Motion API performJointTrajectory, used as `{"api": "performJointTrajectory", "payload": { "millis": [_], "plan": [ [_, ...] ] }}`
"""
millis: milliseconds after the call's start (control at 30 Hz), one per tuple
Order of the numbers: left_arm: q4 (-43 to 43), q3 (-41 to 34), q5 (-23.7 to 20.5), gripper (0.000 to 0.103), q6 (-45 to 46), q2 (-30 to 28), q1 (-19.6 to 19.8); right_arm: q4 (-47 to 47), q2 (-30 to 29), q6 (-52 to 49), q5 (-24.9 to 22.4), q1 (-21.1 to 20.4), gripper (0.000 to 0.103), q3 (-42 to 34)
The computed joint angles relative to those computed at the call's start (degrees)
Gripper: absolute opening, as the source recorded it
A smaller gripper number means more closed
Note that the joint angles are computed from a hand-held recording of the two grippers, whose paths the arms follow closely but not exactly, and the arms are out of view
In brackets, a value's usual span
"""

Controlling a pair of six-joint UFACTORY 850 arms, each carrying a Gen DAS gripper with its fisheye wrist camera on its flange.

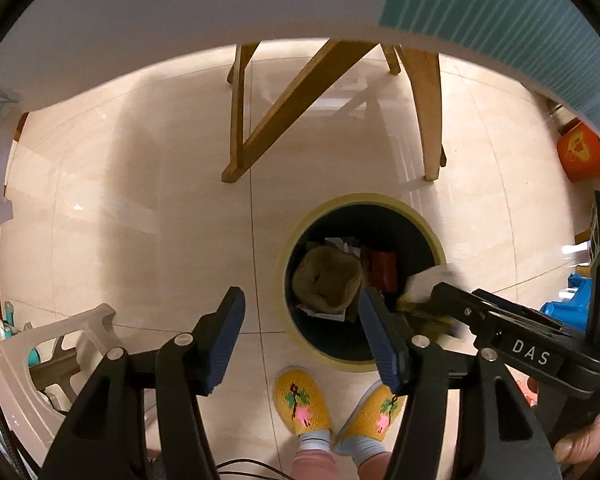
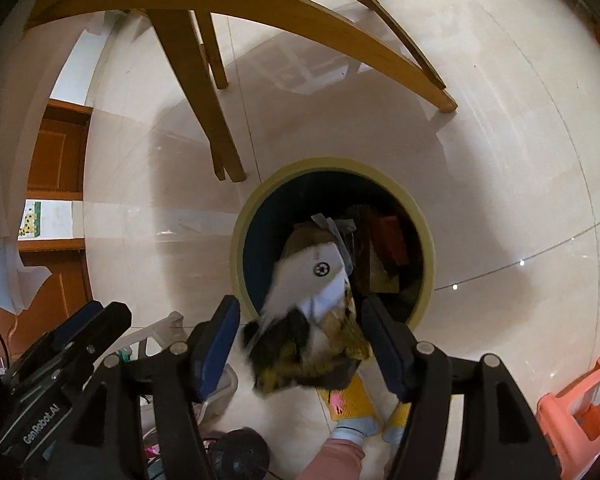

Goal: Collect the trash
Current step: 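Open both grippers to drop the tray and foil bag into the bin, then raise both open grippers back over the cleared table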

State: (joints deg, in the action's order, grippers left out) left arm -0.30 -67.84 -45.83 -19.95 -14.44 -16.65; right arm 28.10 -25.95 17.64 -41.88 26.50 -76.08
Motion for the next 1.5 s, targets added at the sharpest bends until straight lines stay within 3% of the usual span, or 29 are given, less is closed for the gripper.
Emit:
{"api": "performJointTrajectory", "payload": {
  "millis": [33, 133, 333, 467, 800, 1200, 1500],
  "plan": [
    [-0.69, -0.22, -0.33, 0.066, 0.53, 0.01, 0.10, -0.40, 0.00, -0.08, 0.26, 0.05, 0.065, -0.15],
    [-1.88, -0.83, -1.21, 0.068, 1.33, -0.06, 0.54, -1.39, 0.25, -0.05, 1.22, 0.17, 0.082, -0.29],
    [-0.45, -1.76, -2.43, 0.078, 0.29, 0.68, -0.07, -4.43, 1.11, 1.90, 1.70, 0.45, 0.082, -0.98],
    [0.10, -3.09, -3.87, 0.079, 0.32, 1.46, -0.39, -5.24, 2.21, 3.04, 1.07, 0.60, 0.082, -1.43],
    [1.54, -12.30, -13.31, 0.079, -0.69, 2.60, -0.64, -10.18, 6.01, 7.55, -4.83, 0.82, 0.082, -6.25],
    [6.53, -31.28, -27.83, 0.079, -2.37, 0.58, -1.36, -17.77, 7.93, 10.46, -15.71, 1.22, 0.082, -22.40],
    [9.11, -42.85, -31.13, 0.079, -3.88, -0.91, -1.72, -18.77, 4.19, 11.41, -23.80, 1.07, 0.082, -39.86]
  ]
}}
